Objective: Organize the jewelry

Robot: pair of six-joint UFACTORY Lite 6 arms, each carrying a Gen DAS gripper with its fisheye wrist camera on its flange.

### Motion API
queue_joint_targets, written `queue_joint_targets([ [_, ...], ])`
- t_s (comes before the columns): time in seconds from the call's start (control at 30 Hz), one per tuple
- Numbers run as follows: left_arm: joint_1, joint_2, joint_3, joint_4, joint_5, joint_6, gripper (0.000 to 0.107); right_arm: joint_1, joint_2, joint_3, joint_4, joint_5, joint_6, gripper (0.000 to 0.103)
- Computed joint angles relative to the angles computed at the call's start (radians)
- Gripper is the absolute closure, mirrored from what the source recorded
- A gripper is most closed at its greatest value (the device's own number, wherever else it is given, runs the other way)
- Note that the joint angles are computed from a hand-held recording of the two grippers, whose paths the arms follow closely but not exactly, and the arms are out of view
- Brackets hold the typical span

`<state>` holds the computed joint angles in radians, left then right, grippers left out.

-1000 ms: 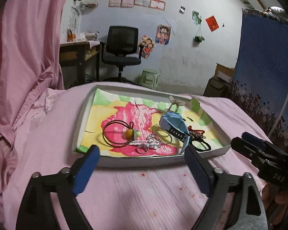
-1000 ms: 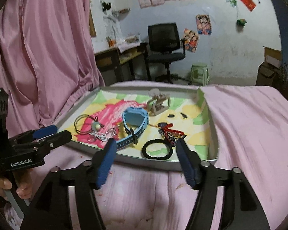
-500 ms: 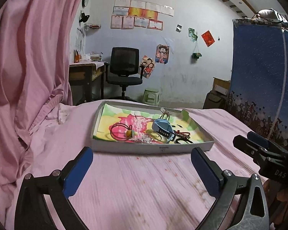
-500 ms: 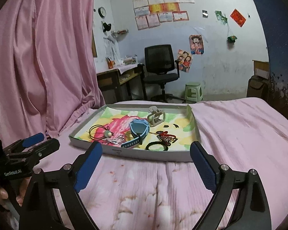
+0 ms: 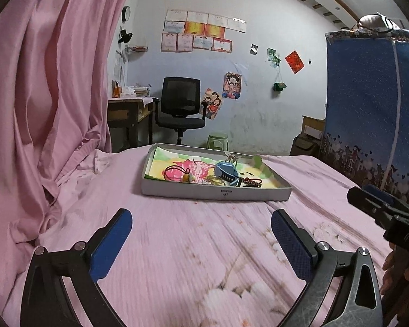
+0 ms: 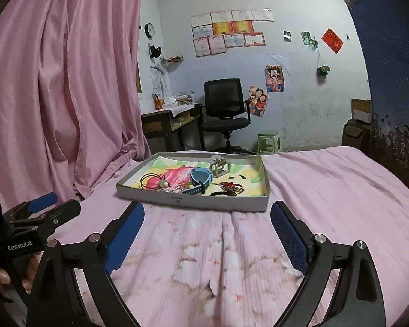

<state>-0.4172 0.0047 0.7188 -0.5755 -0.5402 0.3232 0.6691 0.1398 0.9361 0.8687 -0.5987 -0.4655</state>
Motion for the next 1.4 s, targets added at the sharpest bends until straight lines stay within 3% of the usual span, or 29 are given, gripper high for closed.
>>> queue_joint_targets([
  [0.27, -0.104, -0.085, -0.129, -0.110, -0.114, 0.046, 0.004, 0.086, -0.126, -0.175, 0.096, -0.114, -0.030, 0.011],
  [0.73, -0.205, -0.104, -0.236, -0.217, -0.213, 0.054, 0.004, 0.203, -0.179, -0.269, 0.222, -0.256, -0.102, 0.011],
  [1.4, -0.210, -0.088, -0.239, -0.238, -0.217, 0.036, 0.004, 0.192, -0.161, -0.305, 0.196, -0.256, -0.054, 0.011],
])
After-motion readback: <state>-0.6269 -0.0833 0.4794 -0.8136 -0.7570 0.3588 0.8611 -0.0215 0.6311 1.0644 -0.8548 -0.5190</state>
